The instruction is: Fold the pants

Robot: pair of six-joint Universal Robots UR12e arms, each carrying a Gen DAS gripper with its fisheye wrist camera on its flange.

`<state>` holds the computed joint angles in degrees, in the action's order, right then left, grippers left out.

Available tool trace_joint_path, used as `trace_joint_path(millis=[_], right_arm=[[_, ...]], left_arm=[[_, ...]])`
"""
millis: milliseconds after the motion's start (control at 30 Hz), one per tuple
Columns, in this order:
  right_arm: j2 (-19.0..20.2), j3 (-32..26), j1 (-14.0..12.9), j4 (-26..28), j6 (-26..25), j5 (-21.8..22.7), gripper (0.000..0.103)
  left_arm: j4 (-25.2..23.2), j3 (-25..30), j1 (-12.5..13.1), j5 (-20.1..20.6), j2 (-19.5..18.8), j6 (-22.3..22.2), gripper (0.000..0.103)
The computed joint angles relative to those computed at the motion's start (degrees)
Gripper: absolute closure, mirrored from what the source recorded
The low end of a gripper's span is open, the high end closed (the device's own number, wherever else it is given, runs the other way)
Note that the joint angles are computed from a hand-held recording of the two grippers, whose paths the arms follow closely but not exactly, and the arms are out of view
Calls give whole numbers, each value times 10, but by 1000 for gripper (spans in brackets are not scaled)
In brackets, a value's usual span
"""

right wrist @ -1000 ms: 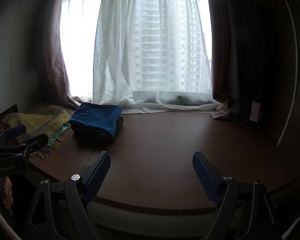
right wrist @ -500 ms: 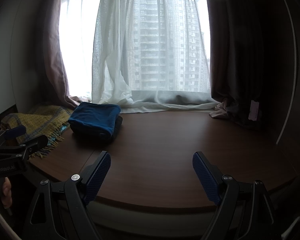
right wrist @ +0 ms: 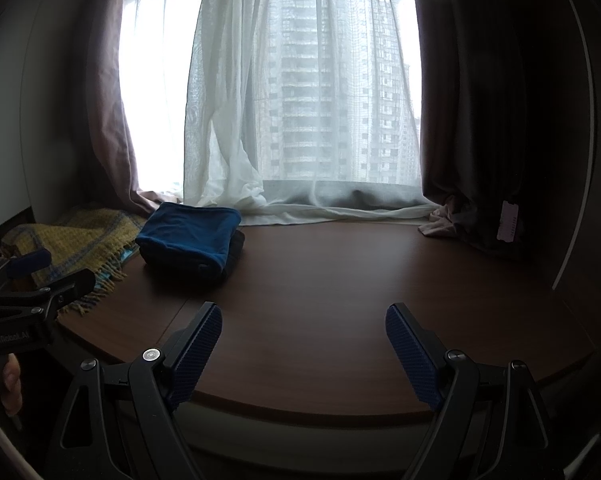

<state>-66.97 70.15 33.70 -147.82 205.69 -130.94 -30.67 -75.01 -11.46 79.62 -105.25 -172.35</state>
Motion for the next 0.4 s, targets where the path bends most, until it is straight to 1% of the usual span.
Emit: trace_joint_path(millis=[400], right_arm=[[1,-1,-1,4,3,2,18]], left_arm=[[-3,2,0,1,-2,-2,0]])
